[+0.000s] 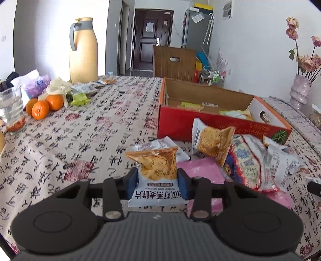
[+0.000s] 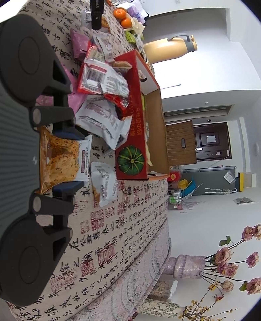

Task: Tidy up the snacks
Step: 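Carry both cracker packets over the box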

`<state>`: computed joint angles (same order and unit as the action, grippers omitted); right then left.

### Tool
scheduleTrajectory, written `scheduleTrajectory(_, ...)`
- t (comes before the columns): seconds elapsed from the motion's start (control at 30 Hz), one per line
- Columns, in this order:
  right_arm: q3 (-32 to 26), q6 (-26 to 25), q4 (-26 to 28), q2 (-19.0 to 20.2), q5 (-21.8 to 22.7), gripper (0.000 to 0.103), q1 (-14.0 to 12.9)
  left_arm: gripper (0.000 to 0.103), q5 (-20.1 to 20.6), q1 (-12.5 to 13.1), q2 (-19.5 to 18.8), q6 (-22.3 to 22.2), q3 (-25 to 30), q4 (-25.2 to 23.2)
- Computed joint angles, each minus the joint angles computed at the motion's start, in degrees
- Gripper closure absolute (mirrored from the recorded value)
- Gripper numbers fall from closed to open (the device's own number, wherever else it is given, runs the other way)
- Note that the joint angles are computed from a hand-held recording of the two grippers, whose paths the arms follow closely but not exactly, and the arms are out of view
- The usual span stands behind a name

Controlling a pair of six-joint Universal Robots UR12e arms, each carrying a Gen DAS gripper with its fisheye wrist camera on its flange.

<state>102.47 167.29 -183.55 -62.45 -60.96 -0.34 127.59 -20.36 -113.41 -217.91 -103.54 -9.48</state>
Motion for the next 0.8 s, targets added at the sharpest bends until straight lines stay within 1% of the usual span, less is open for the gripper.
scheduleTrajectory(0.37,-2.4,1.4,-2.4,1.1,0.6,0.062,0.8,0.06,0.8,0.0,-1.4,5.6,2.7,4.5)
scheduleTrajectory(0.57,-5.0,2.6,-3.1,2.4,0.3,0.062,1.6,0.06,0.5,0.3,-2.7,9.0,5.2,6.9)
scheduleTrajectory(0.8,-9.4,3.7,-3.3,4.6,0.3,0.062,2.7,0.06,-0.7,1.1,-4.8,12.8,8.8,9.2)
